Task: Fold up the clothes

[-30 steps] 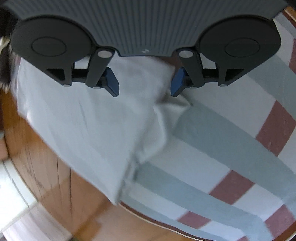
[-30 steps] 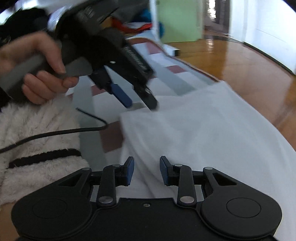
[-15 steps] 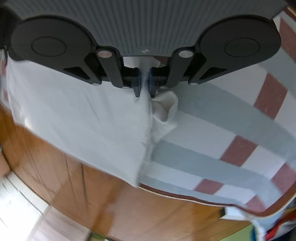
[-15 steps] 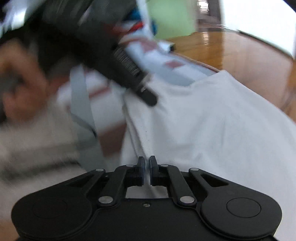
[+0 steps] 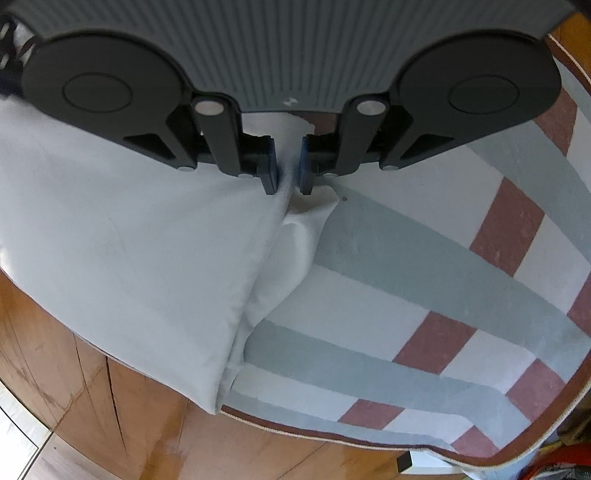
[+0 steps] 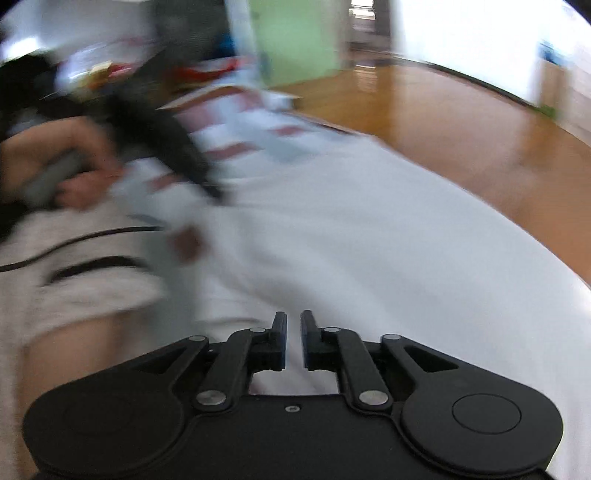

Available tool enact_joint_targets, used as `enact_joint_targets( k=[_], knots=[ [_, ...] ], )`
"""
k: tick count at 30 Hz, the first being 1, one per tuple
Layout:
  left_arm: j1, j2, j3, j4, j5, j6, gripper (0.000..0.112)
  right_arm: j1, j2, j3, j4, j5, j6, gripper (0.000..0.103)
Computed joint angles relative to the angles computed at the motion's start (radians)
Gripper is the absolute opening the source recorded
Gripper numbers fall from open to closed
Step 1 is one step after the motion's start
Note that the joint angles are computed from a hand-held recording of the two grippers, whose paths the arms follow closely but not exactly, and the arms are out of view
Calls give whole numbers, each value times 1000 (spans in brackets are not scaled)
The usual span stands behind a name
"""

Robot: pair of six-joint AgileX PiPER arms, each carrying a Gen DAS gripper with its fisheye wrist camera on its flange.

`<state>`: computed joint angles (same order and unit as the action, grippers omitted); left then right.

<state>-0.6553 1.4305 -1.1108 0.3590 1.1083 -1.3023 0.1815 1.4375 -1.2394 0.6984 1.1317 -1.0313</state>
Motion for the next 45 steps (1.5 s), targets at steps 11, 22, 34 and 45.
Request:
enact_joint_targets(
  k=[11,22,34,45],
  knots=[
    [-222,115,-214,85,-111,326,33,-140,-69,111,-87,-62,-158,14],
    [-147,296,-262,-281,-228,678,43,-31,-83,173,-121,-193,-280,25],
    [-135,126,-80,-265,-492,550,15,-83,-55,185,2,-174,-369,10],
    [-104,240,-184,-344,-277,507,22,-185,-57,185,-2,27,-365,1]
  ],
)
